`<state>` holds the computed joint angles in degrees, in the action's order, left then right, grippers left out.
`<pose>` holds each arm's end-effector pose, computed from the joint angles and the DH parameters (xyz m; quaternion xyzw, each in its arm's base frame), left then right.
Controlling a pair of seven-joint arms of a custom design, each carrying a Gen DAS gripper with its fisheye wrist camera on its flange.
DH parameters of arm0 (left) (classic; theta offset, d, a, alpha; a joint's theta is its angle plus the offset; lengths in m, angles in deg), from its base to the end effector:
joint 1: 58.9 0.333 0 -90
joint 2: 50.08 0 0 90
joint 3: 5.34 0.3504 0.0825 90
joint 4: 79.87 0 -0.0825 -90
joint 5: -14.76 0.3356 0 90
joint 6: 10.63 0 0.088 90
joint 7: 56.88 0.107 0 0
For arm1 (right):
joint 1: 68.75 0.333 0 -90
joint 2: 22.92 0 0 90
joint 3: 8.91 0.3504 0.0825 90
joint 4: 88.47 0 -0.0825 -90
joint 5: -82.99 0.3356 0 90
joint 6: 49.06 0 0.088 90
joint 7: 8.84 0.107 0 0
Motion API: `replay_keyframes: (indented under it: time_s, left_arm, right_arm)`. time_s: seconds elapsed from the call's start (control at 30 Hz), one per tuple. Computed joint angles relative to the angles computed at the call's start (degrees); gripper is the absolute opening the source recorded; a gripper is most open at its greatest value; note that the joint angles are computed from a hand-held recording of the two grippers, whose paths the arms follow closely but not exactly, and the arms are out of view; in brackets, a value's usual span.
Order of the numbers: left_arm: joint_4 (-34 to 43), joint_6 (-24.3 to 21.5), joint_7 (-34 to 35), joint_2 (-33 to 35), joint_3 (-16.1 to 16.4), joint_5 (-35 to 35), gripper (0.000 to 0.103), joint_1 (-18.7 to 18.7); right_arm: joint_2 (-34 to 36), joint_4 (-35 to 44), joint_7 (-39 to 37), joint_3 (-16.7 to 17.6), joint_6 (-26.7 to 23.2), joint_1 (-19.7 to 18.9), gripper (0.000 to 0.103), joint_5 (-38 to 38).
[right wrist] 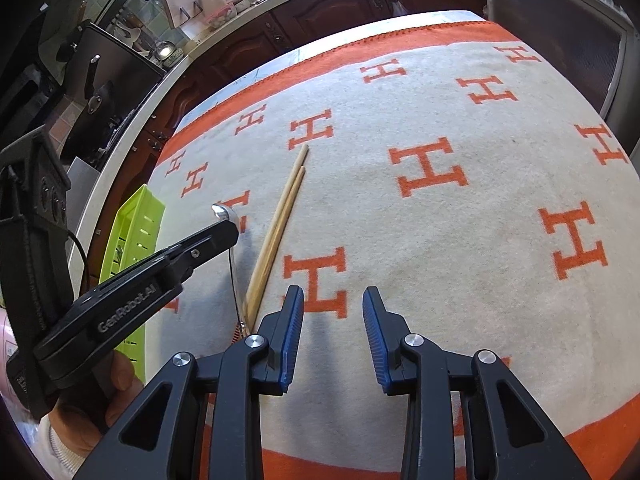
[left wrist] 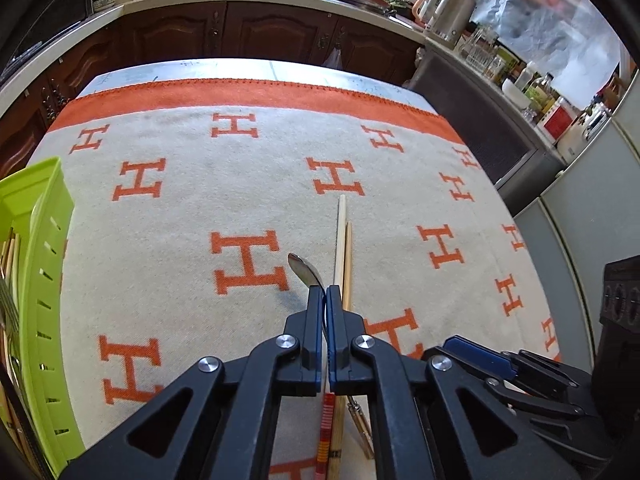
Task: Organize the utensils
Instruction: 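Carry the long spoon into the tray with the left tool while the right tool grasps two chopsticks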
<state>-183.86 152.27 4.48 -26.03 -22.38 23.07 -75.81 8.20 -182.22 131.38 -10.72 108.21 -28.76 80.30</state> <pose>0.5636 -0.3520 0.4506 -0.6185 0.7221 -0.3036 0.0622 0.5508 0.4414 0.4230 -0.6214 0.7318 -0.0258 0.2786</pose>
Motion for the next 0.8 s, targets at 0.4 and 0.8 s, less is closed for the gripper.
replay_keyframes:
  time_s: [0.4,0.8]
  left_arm:
    - [-13.27,12.11,5.53,-10.46,-6.43,-8.44,0.000,7.89]
    - [-26.11,12.55,13.59,-29.11,-6.05,-18.89,0.000,13.53]
  right_arm:
    - [-0.83,1.90,0.30,-0.41,-0.71,2.49,0.032,-2.23]
    - [5.19,12.26,-2.60,2.17,-8.33,2.08,0.025,-0.53]
